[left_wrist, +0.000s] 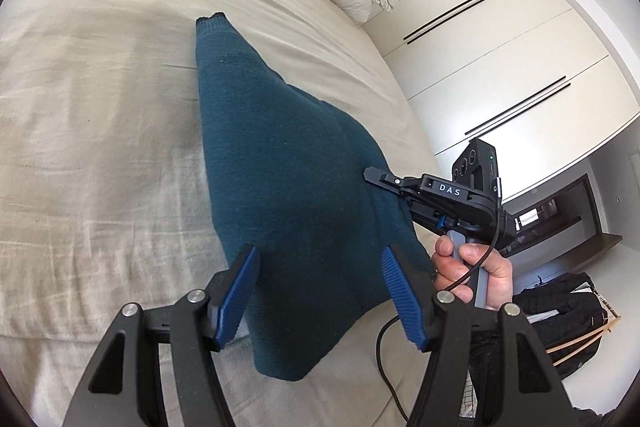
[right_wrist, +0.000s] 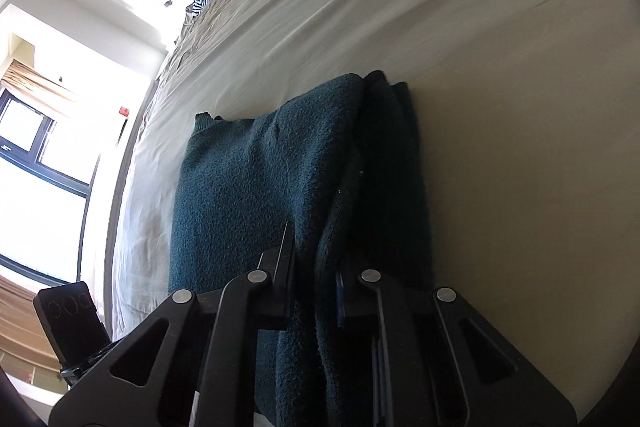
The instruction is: Fold small clothes
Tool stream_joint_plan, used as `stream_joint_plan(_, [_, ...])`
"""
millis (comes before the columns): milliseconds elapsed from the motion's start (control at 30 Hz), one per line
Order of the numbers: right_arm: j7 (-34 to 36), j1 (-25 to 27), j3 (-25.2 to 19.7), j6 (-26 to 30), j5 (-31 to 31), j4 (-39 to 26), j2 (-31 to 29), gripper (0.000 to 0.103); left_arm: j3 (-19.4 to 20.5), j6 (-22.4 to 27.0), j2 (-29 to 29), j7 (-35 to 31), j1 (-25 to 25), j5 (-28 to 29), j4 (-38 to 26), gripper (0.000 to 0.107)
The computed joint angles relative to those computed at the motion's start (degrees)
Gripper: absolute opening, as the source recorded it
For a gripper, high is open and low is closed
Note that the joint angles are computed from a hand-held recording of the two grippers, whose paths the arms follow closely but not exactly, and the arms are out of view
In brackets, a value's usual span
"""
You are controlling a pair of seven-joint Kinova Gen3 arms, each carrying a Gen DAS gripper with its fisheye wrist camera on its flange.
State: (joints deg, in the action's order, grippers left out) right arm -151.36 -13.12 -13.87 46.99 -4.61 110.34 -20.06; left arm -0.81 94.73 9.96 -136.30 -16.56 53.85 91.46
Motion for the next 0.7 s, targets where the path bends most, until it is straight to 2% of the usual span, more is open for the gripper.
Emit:
stream_joint_plan(100, [0.6, 0.0, 0.7, 0.5, -0.5, 1.1, -1.1, 0.013, 0.3, -1.3, 0.3, 0.8, 0.7, -0.6, -0.6, 0.067])
stream_joint_plan(200, [1.3, 0.3, 0.5, 0.4, 0.0, 1.0, 0.1, 0.013, 0.5, -2.6, 0.3, 1.8, 1.1, -1.1, -0.9, 0.067])
stream_joint_plan(400, [1.7, -0.2, 1.6, -6.4, -2.0, 6.3, -0.8, 0.012, 1.0, -5.1, 1.0, 3.5, 2.0, -2.1, -1.6, 0.073])
stream_joint_plan(500, [0.3, 0.2, -0.2, -8.3, -1.5, 7.0, -0.6, 0.012, 1.3, -6.0, 1.8, 5.3, 2.5, -2.8, -1.9, 0.074])
stream_joint_plan(567, [1.1, -0.6, 1.4, -9.8, -3.4, 9.0, -1.9, 0.014, 1.8, -6.4, 2.3, 6.6, 2.9, -3.2, -2.5, 0.076])
stream_joint_plan(633, [-0.5, 0.7, 0.4, -8.4, -3.1, 9.2, -3.2, 0.020, 2.1, -6.9, 2.3, 6.7, 3.1, -3.5, -2.5, 0.077])
stream_joint_plan(700, [-3.1, 3.5, -2.7, -4.5, -0.1, 7.1, -4.6, 0.024, 2.4, -7.7, 2.5, 6.9, 3.5, -3.7, -2.8, 0.077])
